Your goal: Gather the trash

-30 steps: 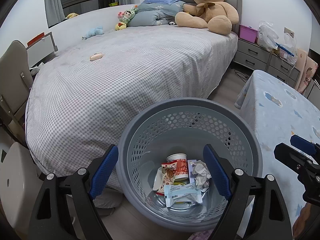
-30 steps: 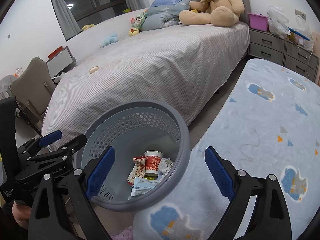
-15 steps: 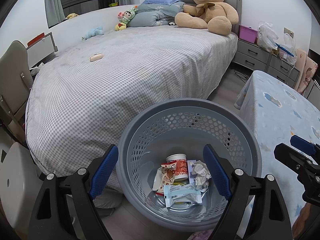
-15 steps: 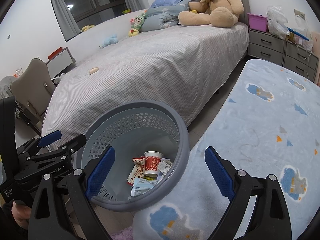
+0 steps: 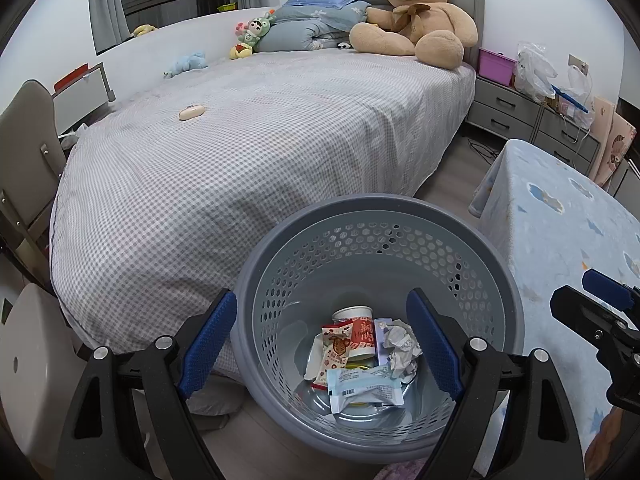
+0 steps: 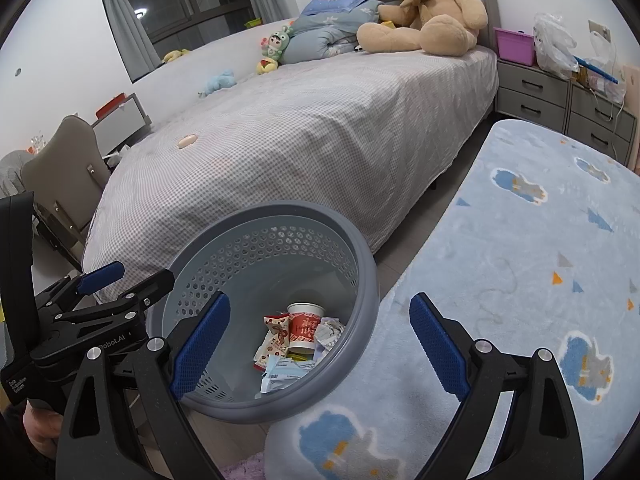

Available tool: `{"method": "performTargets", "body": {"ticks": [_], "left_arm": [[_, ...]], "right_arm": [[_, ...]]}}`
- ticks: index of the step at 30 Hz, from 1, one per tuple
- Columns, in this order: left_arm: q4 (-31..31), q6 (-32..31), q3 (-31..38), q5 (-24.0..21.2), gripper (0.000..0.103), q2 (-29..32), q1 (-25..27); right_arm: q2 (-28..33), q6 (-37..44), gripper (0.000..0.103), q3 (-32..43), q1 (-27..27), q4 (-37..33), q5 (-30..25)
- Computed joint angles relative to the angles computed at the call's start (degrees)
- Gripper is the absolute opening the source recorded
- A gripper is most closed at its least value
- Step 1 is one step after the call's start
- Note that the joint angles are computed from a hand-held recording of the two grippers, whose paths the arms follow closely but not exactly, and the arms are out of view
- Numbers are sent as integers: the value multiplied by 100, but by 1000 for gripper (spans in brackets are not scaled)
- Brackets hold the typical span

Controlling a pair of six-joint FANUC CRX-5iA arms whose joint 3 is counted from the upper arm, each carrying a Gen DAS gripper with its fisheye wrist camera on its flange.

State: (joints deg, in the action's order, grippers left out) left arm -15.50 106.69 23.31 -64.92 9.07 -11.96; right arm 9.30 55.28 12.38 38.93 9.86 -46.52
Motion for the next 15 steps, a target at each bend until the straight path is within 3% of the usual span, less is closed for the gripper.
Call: {"method": "performTargets", "body": {"ticks": [15], "left_arm": [[-7,-3,-5,19,83,-5,-5]], "right_arm": [[10,-2,90,26,45,68,-28]]}}
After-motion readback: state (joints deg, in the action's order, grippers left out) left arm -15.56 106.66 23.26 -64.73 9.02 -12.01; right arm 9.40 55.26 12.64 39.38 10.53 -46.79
